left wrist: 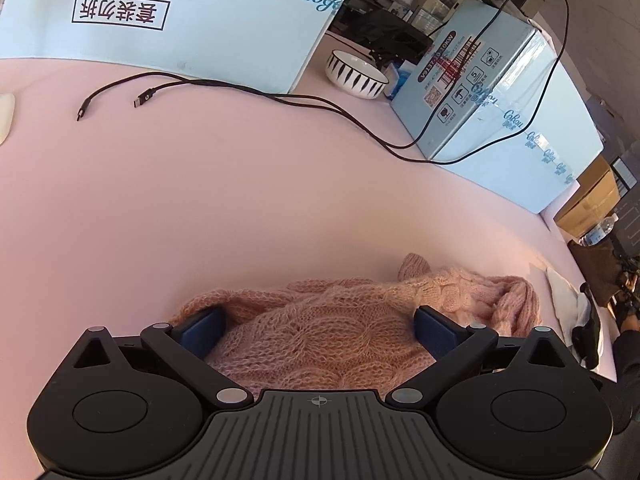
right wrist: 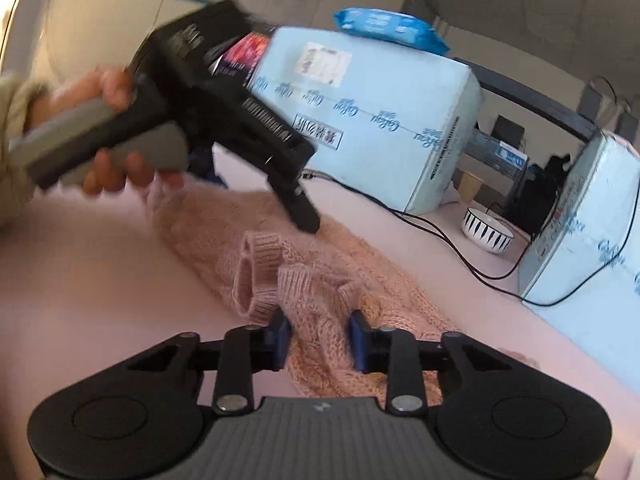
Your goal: Fold clothes
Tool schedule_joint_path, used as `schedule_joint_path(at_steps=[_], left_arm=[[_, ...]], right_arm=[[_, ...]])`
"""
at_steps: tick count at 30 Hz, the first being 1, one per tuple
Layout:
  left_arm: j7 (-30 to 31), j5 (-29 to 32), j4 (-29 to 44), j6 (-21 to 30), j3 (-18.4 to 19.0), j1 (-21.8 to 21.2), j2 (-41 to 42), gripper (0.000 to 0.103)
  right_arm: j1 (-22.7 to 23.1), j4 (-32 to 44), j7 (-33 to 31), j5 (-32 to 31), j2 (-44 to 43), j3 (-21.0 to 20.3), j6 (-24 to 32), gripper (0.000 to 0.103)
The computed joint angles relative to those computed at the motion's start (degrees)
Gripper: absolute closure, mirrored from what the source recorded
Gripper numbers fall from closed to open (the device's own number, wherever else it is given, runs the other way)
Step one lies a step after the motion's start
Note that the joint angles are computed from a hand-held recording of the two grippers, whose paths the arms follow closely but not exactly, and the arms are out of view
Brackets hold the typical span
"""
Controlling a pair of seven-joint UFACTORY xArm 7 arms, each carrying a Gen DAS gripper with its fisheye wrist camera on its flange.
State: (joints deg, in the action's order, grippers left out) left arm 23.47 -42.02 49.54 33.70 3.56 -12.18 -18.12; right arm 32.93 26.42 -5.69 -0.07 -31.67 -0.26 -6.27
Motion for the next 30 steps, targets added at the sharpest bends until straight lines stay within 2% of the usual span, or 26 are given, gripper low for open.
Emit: schedule_joint_path(at_steps=[1, 4, 6, 8, 9, 10, 12, 13, 14, 16, 17, 18, 20, 21, 24, 25, 26, 27, 28, 29, 30], left_arm=[[0.4, -0.3, 0.0, 0.0, 0.1, -0.1, 0.0, 0.001], [1.5, -0.9, 0.1, -0.3, 0.2, -0.3, 0.3, 0.001], [1.6, -0.8, 0.0, -0.9, -0.1, -0.3, 0.4, 0.0], [0.6, -0.3, -0.1, -1.4, -0.6, -0.1, 0.3, 0.0], [-0.2, -0.4, -0.1, -1.4, -0.6, -0.1, 0.2, 0.0], [-0.7, -1.0, -0.1, -1.1, -0.3, -0.2, -0.1, 0.0], [0.5, -4.2, -0.2, -0.2, 1.2, -0.9, -1.3, 0.0], [1.6, -5.7, -0.4, -0.3, 1.7, -1.2, -2.0, 0.0], [3.8, -7.9, -1.1, -1.3, 2.2, -1.9, -3.7, 0.0], [10.9, -14.0, -2.1, -2.4, 4.3, -4.8, -7.3, 0.0], [14.5, -17.1, -2.4, -2.8, 5.3, -6.3, -8.9, 0.0], [17.2, -19.2, -2.1, -1.3, 6.3, -7.6, -9.9, 0.0], [20.1, -21.7, -0.4, 4.4, 7.7, -9.4, -10.2, 0.0], [20.4, -22.4, 0.9, 8.4, 7.9, -10.0, -9.6, 0.0], [19.2, -23.2, 5.0, 17.1, 7.0, -10.7, -5.0, 0.0], [18.1, -22.8, 6.4, 18.6, 6.1, -10.6, -2.8, 0.0], [16.8, -22.1, 7.2, 18.5, 4.7, -10.2, -1.0, 0.0], [15.2, -21.0, 7.3, 16.8, 3.0, -9.4, 0.5, 0.0], [14.0, -20.3, 7.2, 15.0, 1.5, -8.6, 1.4, 0.0], [12.6, -19.6, 7.0, 12.6, 0.0, -7.6, 2.6, 0.0], [12.7, -20.5, 6.8, 11.9, -0.4, -6.9, 3.4, 0.0]], right_arm=[[1.5, -0.2, 1.6, 1.7, -0.3, -2.0, -1.7, 0.078], [0.3, -0.6, 8.6, 5.9, 0.1, -2.6, -7.0, 0.078], [-3.2, 1.0, 11.7, 6.4, 1.7, 0.4, -5.5, 0.077], [0.0, 4.7, 10.6, 3.9, 5.4, -1.7, 1.7, 0.067], [2.4, 5.7, 9.1, 5.4, 6.6, -3.2, 3.7, 0.065], [2.4, 5.5, 9.4, 4.5, 7.0, -3.1, 3.2, 0.061], [0.5, 4.7, 9.9, 3.8, 6.6, -1.2, 1.8, 0.046], [2.5, 3.9, 8.9, 5.2, 4.8, -3.0, 0.8, 0.027], [3.2, 3.1, 9.3, 5.7, 3.8, -3.3, -0.1, 0.013], [4.7, -1.2, 11.4, 7.0, -1.9, -5.8, -5.8, 0.006], [4.8, -3.0, 13.0, 7.2, -5.0, -6.6, -7.6, 0.006], [3.0, -4.4, 15.0, 8.0, -7.7, -5.4, -7.0, 0.005], [-1.1, -5.5, 20.6, 10.5, -13.0, -3.7, -1.5, 0.005], [-4.4, -6.1, 24.6, 12.6, -16.0, -2.4, 3.1, 0.005], [-9.0, -8.3, 34.0, 17.7, -21.9, -3.5, 12.9, 0.005], [-8.5, -8.9, 35.0, 18.8, -22.7, -5.2, 14.6, 0.005], [-7.4, -9.9, 36.6, 21.4, -24.1, -8.7, 17.9, 0.005], [-7.6, -10.8, 37.4, 22.7, -25.3, -9.9, 19.8, 0.005], [-7.5, -11.4, 37.5, 23.6, -25.3, -10.4, 19.8, 0.007], [-7.2, -12.8, 37.0, 24.2, -25.9, -10.4, 17.5, 0.007], [-7.8, -12.9, 37.6, 24.4, -25.3, -9.3, 16.7, 0.007]])
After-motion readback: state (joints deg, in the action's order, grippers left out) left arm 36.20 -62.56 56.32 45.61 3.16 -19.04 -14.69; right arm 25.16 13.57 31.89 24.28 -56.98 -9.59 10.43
